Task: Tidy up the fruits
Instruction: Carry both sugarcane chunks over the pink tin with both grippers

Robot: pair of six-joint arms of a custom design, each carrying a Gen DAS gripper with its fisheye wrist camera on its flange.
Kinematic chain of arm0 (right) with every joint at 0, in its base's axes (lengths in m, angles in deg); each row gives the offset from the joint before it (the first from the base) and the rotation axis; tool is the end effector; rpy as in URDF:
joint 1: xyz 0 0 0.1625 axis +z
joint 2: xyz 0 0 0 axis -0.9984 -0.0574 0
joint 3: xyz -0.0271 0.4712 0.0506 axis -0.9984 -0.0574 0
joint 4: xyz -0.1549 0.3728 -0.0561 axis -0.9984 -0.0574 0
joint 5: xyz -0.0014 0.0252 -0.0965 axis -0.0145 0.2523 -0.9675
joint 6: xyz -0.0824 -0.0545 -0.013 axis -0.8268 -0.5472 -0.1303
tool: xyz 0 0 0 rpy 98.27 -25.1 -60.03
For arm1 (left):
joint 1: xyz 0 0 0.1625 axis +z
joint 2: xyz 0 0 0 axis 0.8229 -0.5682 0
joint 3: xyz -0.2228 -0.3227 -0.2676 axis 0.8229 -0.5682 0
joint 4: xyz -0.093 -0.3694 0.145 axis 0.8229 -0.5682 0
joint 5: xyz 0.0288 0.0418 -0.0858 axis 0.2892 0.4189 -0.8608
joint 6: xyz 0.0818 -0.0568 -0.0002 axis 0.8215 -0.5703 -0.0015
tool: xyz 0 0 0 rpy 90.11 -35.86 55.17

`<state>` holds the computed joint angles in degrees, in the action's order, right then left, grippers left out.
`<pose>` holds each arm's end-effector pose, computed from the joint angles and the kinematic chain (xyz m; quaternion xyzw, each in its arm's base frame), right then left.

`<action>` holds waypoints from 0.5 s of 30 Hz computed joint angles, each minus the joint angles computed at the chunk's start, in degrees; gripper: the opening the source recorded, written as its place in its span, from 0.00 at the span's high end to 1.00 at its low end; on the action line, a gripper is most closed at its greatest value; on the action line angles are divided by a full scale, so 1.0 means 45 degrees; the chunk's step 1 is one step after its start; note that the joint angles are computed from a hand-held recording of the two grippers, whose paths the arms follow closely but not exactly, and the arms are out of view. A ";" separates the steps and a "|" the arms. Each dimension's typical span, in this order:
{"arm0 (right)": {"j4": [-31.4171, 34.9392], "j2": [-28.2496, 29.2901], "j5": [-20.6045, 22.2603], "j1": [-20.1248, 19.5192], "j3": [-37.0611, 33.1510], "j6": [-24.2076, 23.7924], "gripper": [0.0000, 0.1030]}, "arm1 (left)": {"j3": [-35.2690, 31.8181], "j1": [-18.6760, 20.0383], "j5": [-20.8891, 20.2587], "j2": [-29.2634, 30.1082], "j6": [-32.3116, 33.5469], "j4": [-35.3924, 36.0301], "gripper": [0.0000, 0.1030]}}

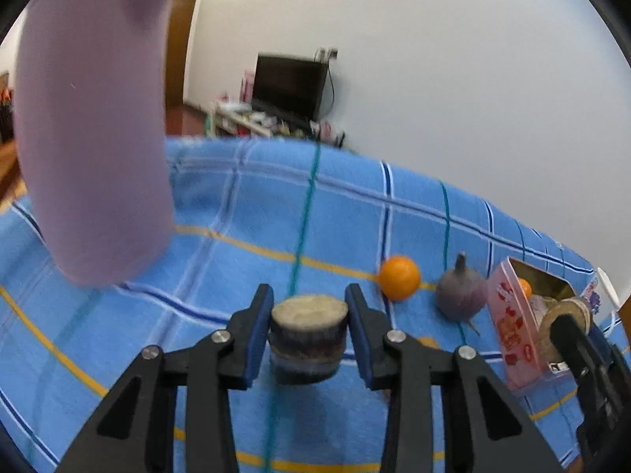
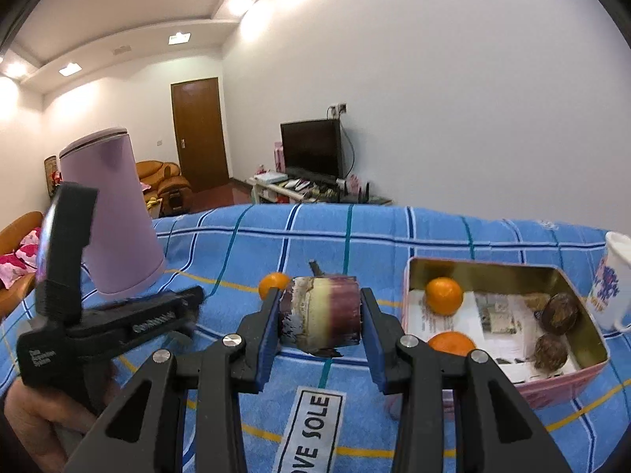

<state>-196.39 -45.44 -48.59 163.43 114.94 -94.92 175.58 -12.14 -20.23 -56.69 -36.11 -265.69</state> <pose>0.0289 -0.5358 0.1749 0.3702 -0.8179 0.4009 0.1825 -0.2075 -0.5065 -0.0258 -0.0181 0.8084 -0.4946 0.3186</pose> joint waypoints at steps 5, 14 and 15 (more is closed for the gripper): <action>-0.0153 -0.0053 0.0141 -0.0043 -0.0005 0.0203 0.61 | 0.0348 0.0094 -0.0694 0.0047 0.1482 -0.3030 0.62; -0.1356 0.0021 0.1188 -0.0234 0.0407 -0.0425 0.61 | -0.1293 -0.0503 -0.1070 0.1379 0.7234 -0.7274 0.62; -0.1389 0.0038 0.1172 -0.0210 0.0406 -0.0478 0.61 | -0.1395 -0.0557 -0.1008 0.1466 0.7281 -0.7094 0.62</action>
